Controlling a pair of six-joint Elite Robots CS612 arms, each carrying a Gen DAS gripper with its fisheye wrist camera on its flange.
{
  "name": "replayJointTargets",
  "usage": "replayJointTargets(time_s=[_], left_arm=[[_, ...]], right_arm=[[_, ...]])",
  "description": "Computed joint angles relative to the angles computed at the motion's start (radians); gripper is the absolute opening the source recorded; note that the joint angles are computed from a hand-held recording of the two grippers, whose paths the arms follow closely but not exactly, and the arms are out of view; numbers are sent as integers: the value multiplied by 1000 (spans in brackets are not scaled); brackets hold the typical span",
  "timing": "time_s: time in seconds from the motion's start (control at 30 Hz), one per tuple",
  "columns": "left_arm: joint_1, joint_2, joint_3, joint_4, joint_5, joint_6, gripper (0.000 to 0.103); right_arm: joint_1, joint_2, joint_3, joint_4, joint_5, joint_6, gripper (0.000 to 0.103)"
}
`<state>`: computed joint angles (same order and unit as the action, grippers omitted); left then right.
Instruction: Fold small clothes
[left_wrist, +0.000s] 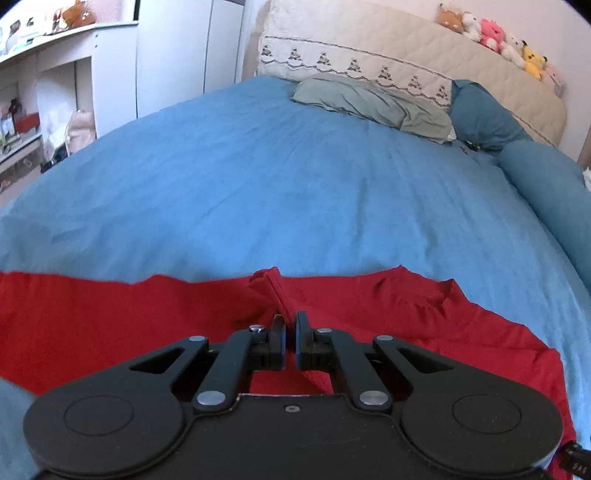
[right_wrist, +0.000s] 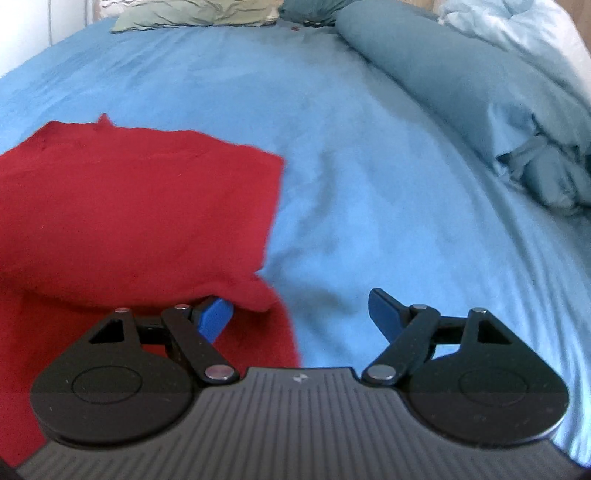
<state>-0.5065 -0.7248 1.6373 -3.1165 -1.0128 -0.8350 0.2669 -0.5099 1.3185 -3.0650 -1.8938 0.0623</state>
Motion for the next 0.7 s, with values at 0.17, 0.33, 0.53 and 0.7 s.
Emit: replayJointTargets(time_s=[0.17, 0.33, 0.53, 0.7], left_arm=[[-5, -4, 22, 19, -21, 3, 4], [-4, 7, 45, 45, -65, 6, 7], [-26, -46, 94, 158, 17, -47, 56], [-36, -61, 100, 87, 41, 56, 61]], right_arm=[[-31, -27, 46, 18, 61, 35, 96], [-41, -28, 53, 1, 103, -64, 96], [-72, -69, 67, 86, 246, -193, 97], [-68, -93, 78, 20, 432, -224, 99]])
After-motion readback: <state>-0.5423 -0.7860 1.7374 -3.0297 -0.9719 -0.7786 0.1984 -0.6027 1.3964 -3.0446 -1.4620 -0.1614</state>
